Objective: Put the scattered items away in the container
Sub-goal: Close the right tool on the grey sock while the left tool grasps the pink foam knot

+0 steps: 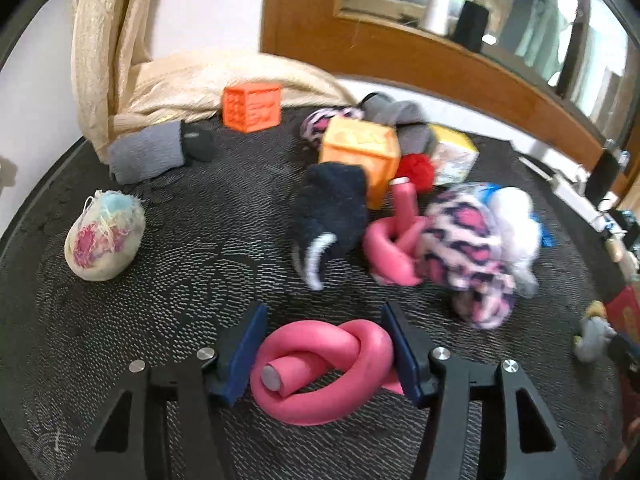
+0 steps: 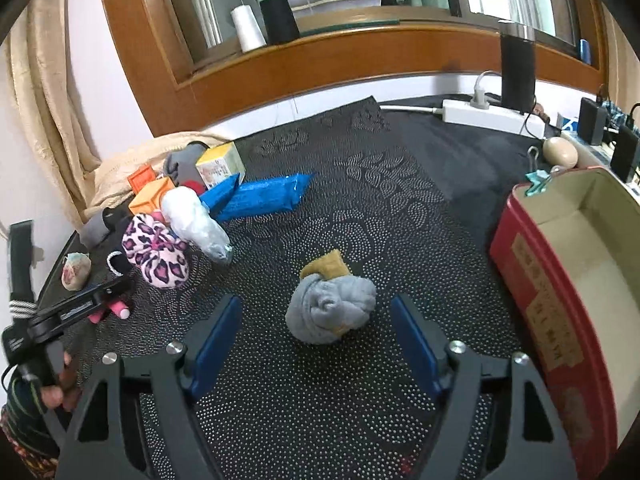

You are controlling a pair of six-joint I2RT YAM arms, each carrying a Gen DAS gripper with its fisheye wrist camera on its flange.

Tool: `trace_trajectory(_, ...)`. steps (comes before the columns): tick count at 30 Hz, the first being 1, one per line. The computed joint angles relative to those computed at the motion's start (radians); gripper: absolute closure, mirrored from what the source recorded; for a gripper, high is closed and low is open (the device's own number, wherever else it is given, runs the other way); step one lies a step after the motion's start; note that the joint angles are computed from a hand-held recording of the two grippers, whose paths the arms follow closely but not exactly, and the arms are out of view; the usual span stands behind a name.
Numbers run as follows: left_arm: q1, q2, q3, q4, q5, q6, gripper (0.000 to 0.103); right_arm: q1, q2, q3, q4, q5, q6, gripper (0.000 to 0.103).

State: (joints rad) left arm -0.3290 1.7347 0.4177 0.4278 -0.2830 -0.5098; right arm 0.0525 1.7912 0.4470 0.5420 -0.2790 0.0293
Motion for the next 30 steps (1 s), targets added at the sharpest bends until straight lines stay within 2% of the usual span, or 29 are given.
trace_trajectory(5,-0.117,-0.083,-0.034,0.019,-0.125,0.017,0.042,0.023,0.023,0.030,-0.013,0.032,-0.001,0.023)
trace_trajectory(8,-0.141,-0.099,-0.042,0.036,-0.166,0.036,0.042,0.041,0.050,0.055,-0.019,0.061,0.001,0.023)
trace_trajectory(13,-0.086,-0.106,-0.046,0.052,-0.123,0.064,0.042,0.069,0.102,0.097,-0.035,0.109,0.003,0.023)
trace_trajectory(22,-0.085,-0.110,-0.049,0.067,-0.117,0.054,0.042,0.077,0.147,0.152,-0.087,0.134,0.016,0.023)
trace_trajectory(30,-0.067,-0.124,-0.064,0.086,-0.092,0.050,0.042,0.102,0.145,0.156,-0.096,0.207,0.012,0.045)
